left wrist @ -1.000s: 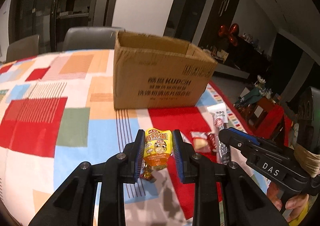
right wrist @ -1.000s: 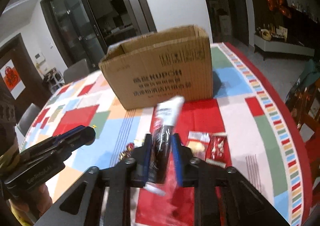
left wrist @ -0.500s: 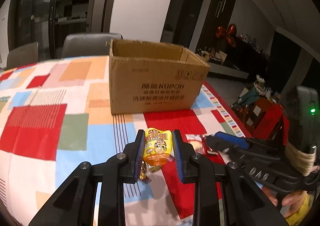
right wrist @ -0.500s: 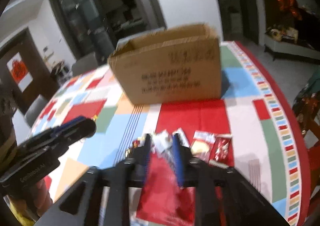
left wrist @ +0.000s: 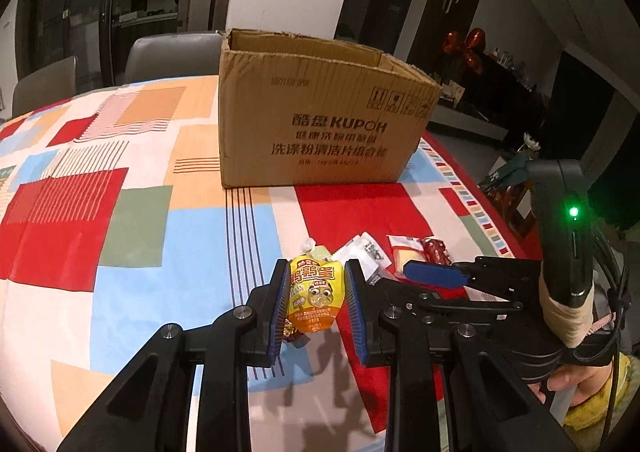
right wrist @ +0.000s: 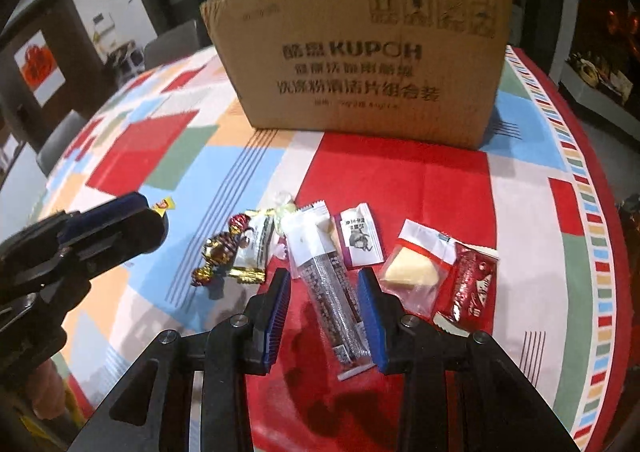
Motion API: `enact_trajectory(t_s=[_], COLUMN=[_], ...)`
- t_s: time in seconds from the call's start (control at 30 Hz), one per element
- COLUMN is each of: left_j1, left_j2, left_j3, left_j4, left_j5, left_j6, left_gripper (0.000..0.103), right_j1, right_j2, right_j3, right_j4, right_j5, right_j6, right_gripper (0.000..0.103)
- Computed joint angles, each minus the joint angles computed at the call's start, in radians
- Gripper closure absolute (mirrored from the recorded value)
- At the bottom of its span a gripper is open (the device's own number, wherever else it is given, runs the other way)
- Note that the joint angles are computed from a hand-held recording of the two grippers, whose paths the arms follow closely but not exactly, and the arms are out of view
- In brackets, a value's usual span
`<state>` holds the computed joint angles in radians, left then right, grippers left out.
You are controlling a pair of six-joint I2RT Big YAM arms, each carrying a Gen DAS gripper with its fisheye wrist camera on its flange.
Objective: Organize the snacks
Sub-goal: 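Lift both held snacks and carry them over the cardboard box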
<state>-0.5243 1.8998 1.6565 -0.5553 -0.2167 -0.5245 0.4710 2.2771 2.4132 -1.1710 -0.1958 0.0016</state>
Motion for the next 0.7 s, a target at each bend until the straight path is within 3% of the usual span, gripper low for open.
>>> enact_trajectory(t_s=[0.3, 0.47, 0.7], left_j1=[0.007, 0.010, 0.006], left_j2=[0.022, 0.027, 0.016], left_j3=[0.018, 0.024, 0.024], left_j4=[-0.022, -0.025, -0.021], left_j5=[0.010, 0.011, -0.006], left_j6=[-0.004, -0.004, 0.005], left_gripper=[0.076, 0.076, 0.076], right_j1=[0.004, 0.004, -0.002], right_j2=[0.083, 0.072, 0.030], right_j3=[0.127, 0.104, 0.036], right_j4=[-0.089, -0.072, -0.018], right_j5=[0.011, 0.013, 0.006], right_j6=[-0.017, -0.012, 0.019], right_gripper=[0.067, 0.077, 0.080])
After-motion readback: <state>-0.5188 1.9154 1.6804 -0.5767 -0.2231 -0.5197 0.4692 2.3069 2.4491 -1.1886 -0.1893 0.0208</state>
